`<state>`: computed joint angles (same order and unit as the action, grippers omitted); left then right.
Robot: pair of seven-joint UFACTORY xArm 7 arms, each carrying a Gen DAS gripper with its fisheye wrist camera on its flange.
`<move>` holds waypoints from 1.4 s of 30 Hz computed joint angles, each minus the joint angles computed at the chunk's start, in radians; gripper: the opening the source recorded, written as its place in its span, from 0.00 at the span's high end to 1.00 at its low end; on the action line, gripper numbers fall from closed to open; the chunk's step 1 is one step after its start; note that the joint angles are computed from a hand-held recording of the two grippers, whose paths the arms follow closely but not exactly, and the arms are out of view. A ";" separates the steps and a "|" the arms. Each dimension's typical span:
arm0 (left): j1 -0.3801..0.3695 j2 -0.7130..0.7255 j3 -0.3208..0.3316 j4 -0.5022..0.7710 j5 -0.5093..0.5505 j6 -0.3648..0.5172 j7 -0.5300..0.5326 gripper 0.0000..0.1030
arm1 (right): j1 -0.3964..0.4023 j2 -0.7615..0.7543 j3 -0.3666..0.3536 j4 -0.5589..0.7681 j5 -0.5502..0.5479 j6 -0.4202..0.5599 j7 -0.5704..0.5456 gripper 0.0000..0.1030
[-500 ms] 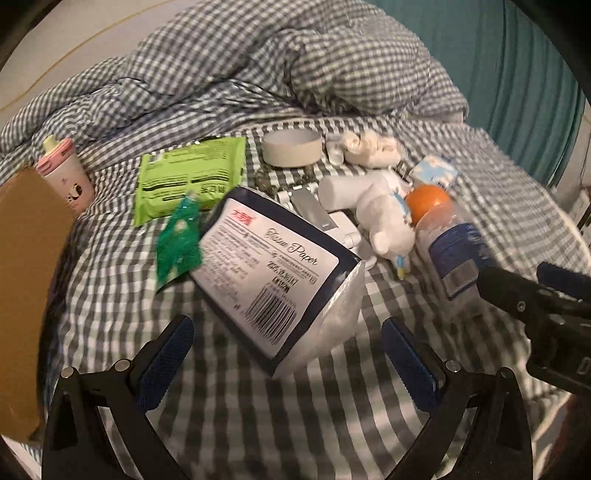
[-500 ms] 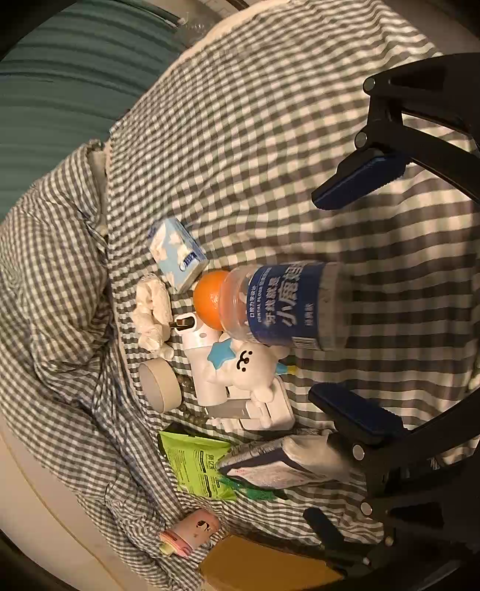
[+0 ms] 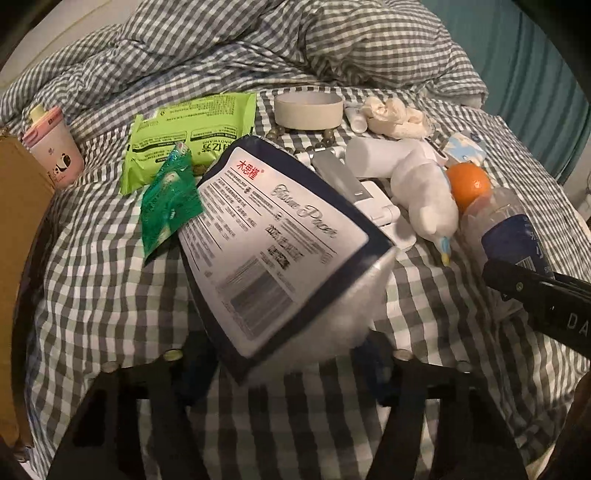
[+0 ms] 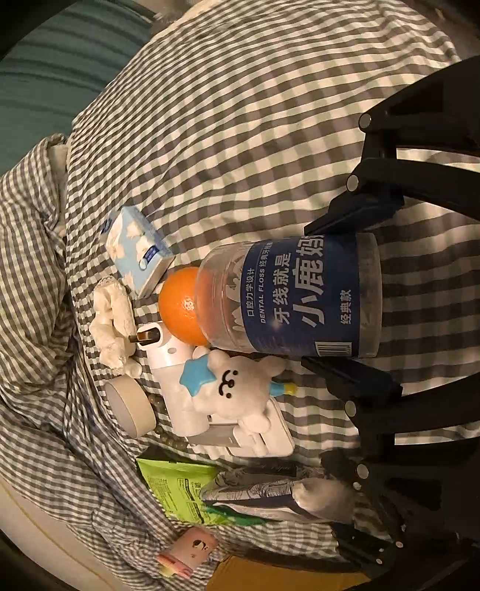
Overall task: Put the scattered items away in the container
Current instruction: 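Grasp the white tissue pack with the left tool while the right tool grasps the floss jar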
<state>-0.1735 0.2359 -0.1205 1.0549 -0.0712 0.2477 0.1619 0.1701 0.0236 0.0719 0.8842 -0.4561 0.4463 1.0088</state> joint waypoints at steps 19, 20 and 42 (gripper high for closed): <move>0.025 -0.271 0.019 -0.149 -0.378 -0.009 0.341 0.60 | -0.033 -0.240 0.113 -0.119 -0.006 0.050 0.065 0.40; 0.017 -0.290 0.031 -0.157 -0.406 -0.011 0.362 0.60 | -0.034 -0.249 0.121 -0.114 -0.015 0.056 0.071 0.40; 0.244 -0.288 0.275 -0.014 -0.428 0.138 0.361 0.55 | 0.249 0.067 0.187 0.361 -0.138 0.220 0.063 0.40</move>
<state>0.0707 -0.0521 0.1540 1.0413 -0.4996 0.3861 0.5226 0.4190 0.0905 0.2593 1.2456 -0.5936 0.6661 1.0720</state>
